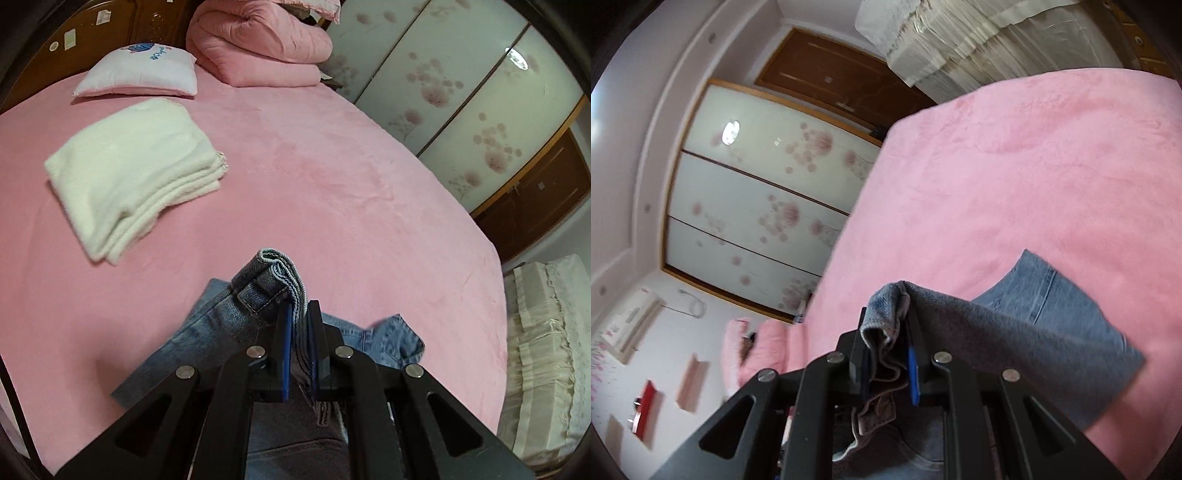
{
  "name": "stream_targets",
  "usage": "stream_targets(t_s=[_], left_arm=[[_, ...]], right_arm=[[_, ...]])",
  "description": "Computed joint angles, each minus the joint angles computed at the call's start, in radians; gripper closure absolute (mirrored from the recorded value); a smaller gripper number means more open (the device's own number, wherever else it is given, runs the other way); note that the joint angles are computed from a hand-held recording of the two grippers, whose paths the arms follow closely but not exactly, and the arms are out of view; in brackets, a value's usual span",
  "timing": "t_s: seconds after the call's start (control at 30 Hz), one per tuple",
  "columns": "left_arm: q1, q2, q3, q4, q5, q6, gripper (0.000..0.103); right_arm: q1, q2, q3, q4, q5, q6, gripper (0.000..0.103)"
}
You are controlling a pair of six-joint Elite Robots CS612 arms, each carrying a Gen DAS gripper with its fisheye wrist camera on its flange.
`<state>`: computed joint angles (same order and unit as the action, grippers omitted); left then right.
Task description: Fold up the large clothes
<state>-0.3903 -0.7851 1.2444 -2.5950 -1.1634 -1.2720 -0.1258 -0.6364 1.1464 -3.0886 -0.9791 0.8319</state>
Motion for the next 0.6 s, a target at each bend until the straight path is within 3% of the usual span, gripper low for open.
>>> stream_targets(t_s=[0.1,0.33,0.6], left_arm=[[0.002,0.037,-0.035,0.014,0.005,-0.016,0.097],[0.015,0.139,-0.168,0.145,-0.004,-0.02,0.097],[0.012,0.185,-0.235,0.199,0.048,0.034,0.094]], right_arm=[[0.006,0.054,-0.087,0.096,-0.012,-0.043,0.088],[0.02,0.154,-0.24,0.317,-0.046,-0.116,0.088],[0.027,0.202,-0.315,0.449,-0.078,-0.142,0.084]])
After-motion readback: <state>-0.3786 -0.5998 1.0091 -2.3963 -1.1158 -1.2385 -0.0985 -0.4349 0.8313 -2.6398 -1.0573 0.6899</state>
